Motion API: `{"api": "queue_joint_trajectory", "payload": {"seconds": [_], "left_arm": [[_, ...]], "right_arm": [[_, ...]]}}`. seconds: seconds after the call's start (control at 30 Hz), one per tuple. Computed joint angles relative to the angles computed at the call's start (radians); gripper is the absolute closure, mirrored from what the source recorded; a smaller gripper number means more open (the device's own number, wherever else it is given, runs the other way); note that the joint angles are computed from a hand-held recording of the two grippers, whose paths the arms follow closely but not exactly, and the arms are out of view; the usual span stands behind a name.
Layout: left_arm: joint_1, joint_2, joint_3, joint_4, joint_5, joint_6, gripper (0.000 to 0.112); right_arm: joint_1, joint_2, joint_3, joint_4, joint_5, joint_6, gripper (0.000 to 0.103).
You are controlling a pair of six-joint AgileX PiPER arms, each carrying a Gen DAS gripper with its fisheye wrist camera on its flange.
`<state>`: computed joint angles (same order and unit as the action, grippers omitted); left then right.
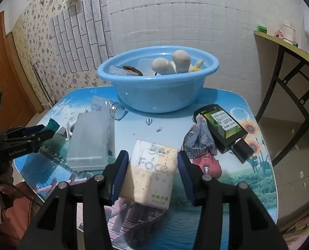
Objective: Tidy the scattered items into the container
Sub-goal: 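Carry the green packet and tissue pack over the basin with both grippers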
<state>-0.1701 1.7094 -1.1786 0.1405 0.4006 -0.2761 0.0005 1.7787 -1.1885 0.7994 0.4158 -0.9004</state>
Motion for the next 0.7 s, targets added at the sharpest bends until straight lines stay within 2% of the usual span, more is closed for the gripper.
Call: {"api": "queue_joint_trajectory", "payload": {"seconds": [0.17, 0.4, 0.7], "left_arm": [[-0.008, -0.024, -0.015, -0.023, 0.000, 0.012, 0.067], [0.008, -0.032, -0.049, -0.203, 0.001, 0.161, 0.067], [-0.013, -0.042, -0.125, -0.175, 0.032, 0.137, 0.067]], "right_arm": [[-0.021, -0.011, -0.005, 0.047, 0.042, -0.023, 0.056], [-0.024, -0.051, 0.005, 0.114, 0.043, -0.092, 0.056], [-0.033, -0.097, -0.020, 0.204, 0.087, -0.168, 0.056]]}}
